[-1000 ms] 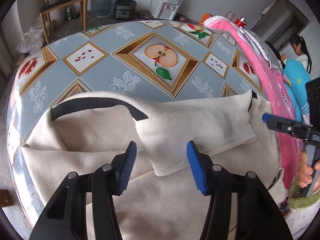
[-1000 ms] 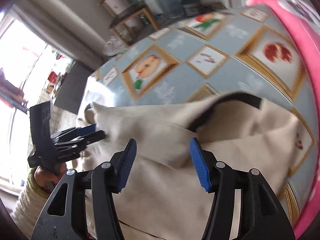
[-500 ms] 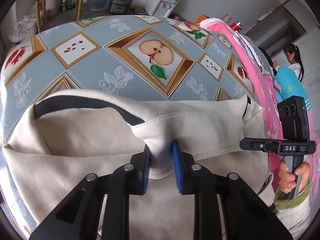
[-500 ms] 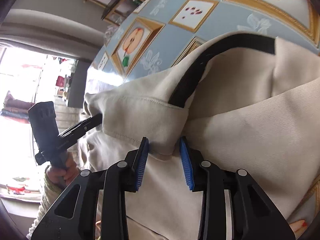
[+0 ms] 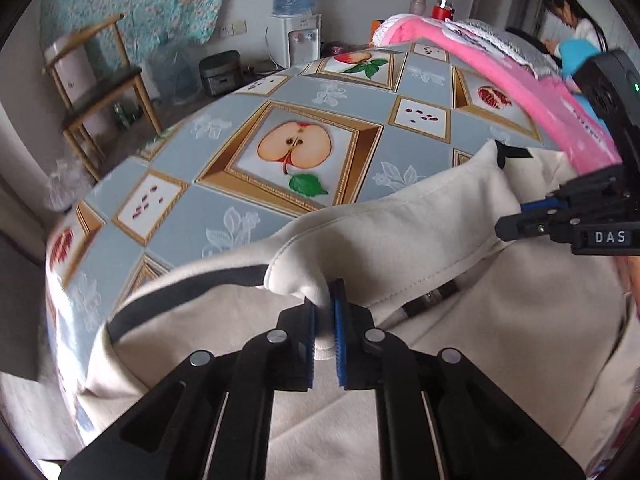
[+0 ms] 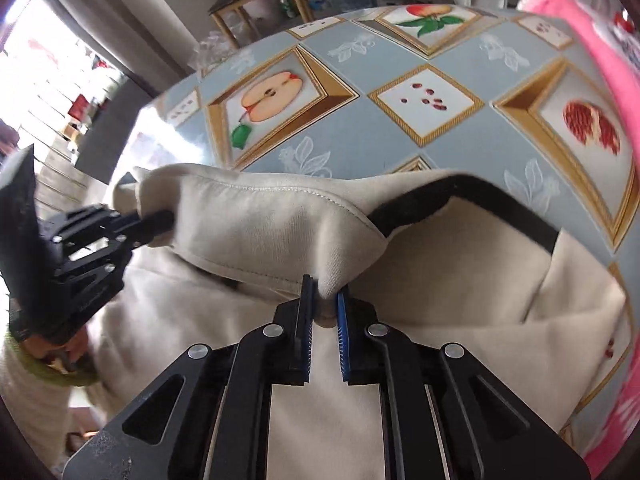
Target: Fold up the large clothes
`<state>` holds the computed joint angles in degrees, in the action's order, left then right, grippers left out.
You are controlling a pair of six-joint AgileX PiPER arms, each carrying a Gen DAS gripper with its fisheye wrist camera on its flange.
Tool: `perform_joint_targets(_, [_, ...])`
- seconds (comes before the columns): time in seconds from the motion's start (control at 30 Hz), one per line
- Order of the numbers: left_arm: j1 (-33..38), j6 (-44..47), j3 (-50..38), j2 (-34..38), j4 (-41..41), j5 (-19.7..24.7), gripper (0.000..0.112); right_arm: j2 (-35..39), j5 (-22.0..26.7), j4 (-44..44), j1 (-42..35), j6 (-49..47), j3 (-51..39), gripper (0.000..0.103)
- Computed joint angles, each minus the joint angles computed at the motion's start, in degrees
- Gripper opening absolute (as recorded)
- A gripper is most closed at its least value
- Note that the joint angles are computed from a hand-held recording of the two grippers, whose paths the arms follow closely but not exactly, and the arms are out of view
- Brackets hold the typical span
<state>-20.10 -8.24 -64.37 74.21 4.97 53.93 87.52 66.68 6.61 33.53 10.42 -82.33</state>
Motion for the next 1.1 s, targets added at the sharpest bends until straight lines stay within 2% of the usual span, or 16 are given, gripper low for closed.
perform_joint_targets(0.13, [2.5,3.5,0.6,-0.8,-3.8,0.8,0.008,-0.4,-0.4,-0.2,-0.2,-1.8,0.9,0.010])
perform_joint_targets(0.27, [-0.5,3.9,4.0,-3.8,-0.7,0.3,0.008,-3.8,-0.7,5.0,-3.4,-8.4,5.4,0.013])
perform_joint_targets(0.33, [-0.7,3.7,4.2,-4.0,-0.6,0.2,0.008,-4.3,-0.3,6.7,-5.2,-8.8,6.2,0.015])
perform_joint_targets(0.4, [-0.2,4.2,3.7,-3.6,-1.5,0.5,0.008,-4.9,0.6,7.8,-6.8,-7.6,6.0,0.028])
perform_joint_targets(0.47, [0.2,4.7,3.7,-3.6,-1.9,0.6,0.008,-7.5,0.9,4.3,-6.6,-4.3,5.8,0.033])
perform_joint_targets(0.57, [-0.3,4.8,4.1,-4.0,-1.3,0.3,0.008,-11.7,0.1,-7.8,-1.4,3.8,4.4,0.033])
perform_joint_targets(0.6, [-0.4,4.7,4.2,-4.0,-1.3,0.3,0.008,-12.1,-0.4,-9.0,-0.3,5.1,3.6,0.033])
perform_joint_targets(0.63, [-0.4,4.8,4.1,-4.0,-1.2,0.3,0.008,-12.5,-1.0,-8.3,0.1,5.1,3.3,0.033])
perform_joint_targets(0.7, [-0.4,4.7,4.0,-3.8,-1.2,0.4,0.008,-12.1,-3.1,-5.0,0.8,2.7,3.2,0.024])
perform_joint_targets(0.87, [-0.2,4.6,4.4,-4.1,-1.3,-0.1,0.009,-4.8,-6.3,0.3,5.5,-0.2,2.7,0.011])
perform_joint_targets(0.97, [1.9,6.9,5.2,-5.1,-4.0,-1.0,0.013,-2.5,-8.5,0.0,6.4,0.9,5.1,0.010])
perform_joint_targets(1.0, [3.4,8.6,5.2,-5.5,-5.7,-0.7,0.018,-2.8,-8.9,1.3,5.6,-0.3,5.5,0.010])
perform_joint_targets(1.1, [9.1,12.8,4.0,-7.3,-11.4,1.3,0.023,-3.6,-7.3,3.9,4.1,-1.9,5.6,0.010])
